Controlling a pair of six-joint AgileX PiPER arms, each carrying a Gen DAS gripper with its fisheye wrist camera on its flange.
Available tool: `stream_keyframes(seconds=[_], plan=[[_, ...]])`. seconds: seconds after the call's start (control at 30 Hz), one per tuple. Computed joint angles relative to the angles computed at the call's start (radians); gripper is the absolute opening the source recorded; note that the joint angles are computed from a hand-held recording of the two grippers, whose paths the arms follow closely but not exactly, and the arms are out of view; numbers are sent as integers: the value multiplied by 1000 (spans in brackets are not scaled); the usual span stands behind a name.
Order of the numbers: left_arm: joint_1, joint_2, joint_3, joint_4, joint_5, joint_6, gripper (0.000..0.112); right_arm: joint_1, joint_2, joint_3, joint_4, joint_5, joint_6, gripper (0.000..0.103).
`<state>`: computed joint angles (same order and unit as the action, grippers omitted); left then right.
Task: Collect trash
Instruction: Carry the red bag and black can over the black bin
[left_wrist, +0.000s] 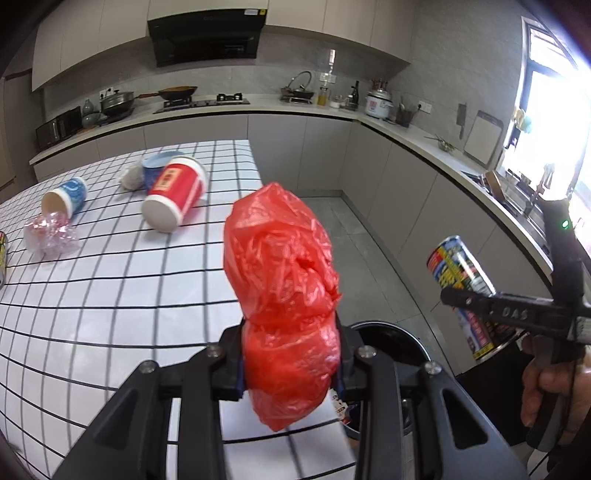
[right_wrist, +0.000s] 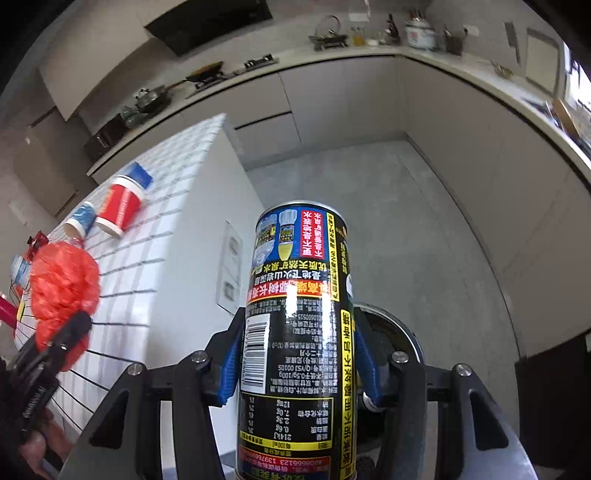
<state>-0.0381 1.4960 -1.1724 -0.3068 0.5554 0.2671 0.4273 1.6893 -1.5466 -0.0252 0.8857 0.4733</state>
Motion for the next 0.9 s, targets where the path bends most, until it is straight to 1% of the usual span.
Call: stream_keyframes(seconds=[0.1, 0.23, 0.37, 0.47, 0.5, 0.53, 0.57, 0.67, 0.73, 0.9], plan=[[-95, 5, 11, 121, -26, -168, 35, -72, -33, 117, 77, -54, -95, 55], [-214, 32, 8, 268, -50, -368, 35, -146, -44, 198, 173, -89, -238, 55], [-321, 68, 7, 408, -65, -559, 35, -207, -5, 229, 278, -105, -389, 55], [-371, 103, 19, 495, -85, -679, 35, -230, 56, 235, 368, -115, -524, 56], [-383, 113, 22, 522, -87, -714, 35, -223, 85, 222, 369, -114, -552, 61], [-392, 126, 29, 543, -92, -746, 35, -214, 116, 211, 349, -118, -555, 69], [-399, 134, 35, 557, -93, -772, 35, -211, 144, 200, 334, -119, -557, 82], [-422, 144, 70, 624, -100, -872, 35, -234, 153, 220, 339, -159, -571, 82], [-434, 147, 93, 674, -102, -941, 35, -268, 143, 241, 380, -171, -598, 82], [-467, 170, 106, 769, -83, -1087, 35, -307, 103, 273, 391, -184, -630, 82]])
